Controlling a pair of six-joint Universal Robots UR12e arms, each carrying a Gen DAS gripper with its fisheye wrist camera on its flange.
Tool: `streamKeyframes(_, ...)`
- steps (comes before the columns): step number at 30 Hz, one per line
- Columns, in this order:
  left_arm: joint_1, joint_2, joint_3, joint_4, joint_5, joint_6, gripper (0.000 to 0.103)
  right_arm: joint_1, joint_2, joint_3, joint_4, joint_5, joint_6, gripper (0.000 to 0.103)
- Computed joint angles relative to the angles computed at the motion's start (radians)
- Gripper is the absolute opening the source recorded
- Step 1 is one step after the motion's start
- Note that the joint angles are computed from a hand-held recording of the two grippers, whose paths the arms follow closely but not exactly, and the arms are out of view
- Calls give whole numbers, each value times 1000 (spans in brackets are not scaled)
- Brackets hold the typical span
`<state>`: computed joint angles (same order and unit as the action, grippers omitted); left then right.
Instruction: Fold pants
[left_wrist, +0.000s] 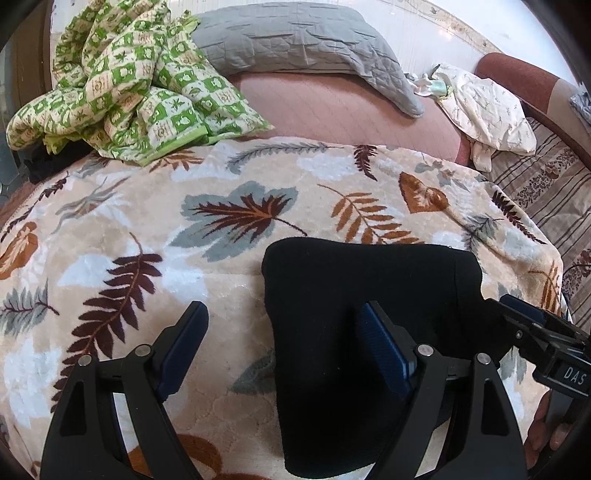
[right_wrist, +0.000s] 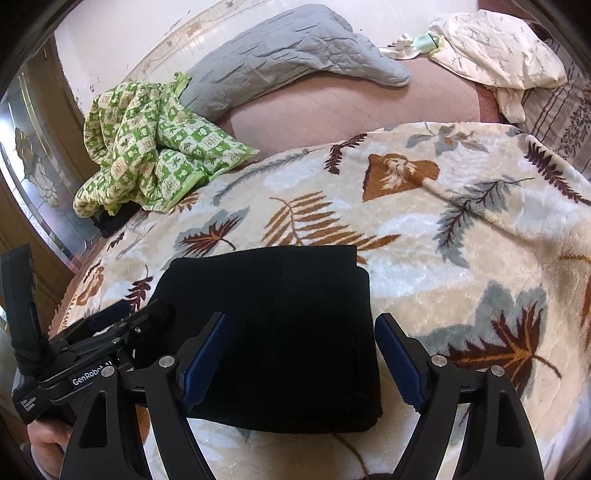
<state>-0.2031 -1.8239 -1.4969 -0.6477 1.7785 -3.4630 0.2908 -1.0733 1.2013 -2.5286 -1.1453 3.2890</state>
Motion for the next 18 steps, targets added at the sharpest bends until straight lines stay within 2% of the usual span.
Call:
streamKeyframes(8,-13,5,-6,28,50,13,85,6,-10,16,-31,-13,-21,82)
streamKeyframes(13,-32,10,-15,56,105,36,85,9,-22,34,-57,-21,-29,82)
streamKeyframes(18,-42,21,-24,61,123,39,85,12,-38,52,-78,-51,-53,82)
